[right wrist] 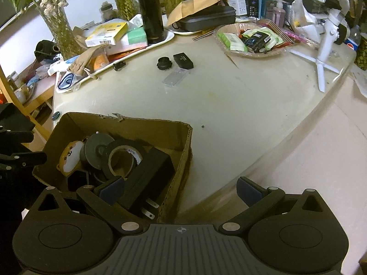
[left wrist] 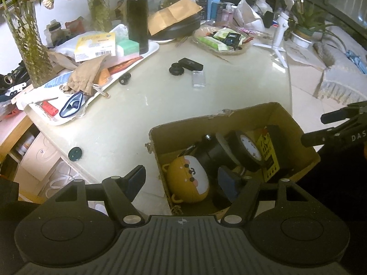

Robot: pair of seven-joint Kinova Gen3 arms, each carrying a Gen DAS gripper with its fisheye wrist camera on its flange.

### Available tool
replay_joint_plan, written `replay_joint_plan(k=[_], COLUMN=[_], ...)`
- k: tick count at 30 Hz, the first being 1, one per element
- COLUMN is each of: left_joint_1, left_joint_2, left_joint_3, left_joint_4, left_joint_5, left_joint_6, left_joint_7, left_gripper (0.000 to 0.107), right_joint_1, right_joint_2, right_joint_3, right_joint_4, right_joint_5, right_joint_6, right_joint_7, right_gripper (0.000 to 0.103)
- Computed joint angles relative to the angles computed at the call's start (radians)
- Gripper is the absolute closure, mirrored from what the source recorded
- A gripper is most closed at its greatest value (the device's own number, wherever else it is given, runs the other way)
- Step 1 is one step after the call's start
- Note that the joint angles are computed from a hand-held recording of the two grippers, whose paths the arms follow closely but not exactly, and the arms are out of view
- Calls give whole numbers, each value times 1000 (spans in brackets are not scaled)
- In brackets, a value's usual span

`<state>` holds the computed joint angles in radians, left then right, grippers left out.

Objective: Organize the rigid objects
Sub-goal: 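Open the left tool to drop the black cylinder into the box while the right tool releases the tape roll, then withdraw both open tools from the box toward the clear plastic case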

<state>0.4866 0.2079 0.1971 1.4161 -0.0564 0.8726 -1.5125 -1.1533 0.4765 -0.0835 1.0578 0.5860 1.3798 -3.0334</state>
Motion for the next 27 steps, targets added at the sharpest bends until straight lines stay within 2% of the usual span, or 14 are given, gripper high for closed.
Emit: replay_joint_plan(k=[10, 18, 27], left_joint_1=[-6, -25, -23], left_joint_2=[-5, -34, -9], left_joint_3=[-4, 1, -2], left_joint_4=[10, 61, 33], left_joint_5=[7, 33, 20], left_joint_6=[-16, -112, -135], left_joint_7=[17, 18, 25], left_gripper=[39, 39, 39], right_joint_1=[-6, -10, 3], right_joint_2=[16, 24, 43], right_joint_3=[8, 18, 36], right_joint_4=[-26, -38, -72], right_joint_5=[1, 5, 31], right_joint_6=[19, 31, 30], right_joint_7=[23, 9, 27], right_gripper=[0, 0, 0])
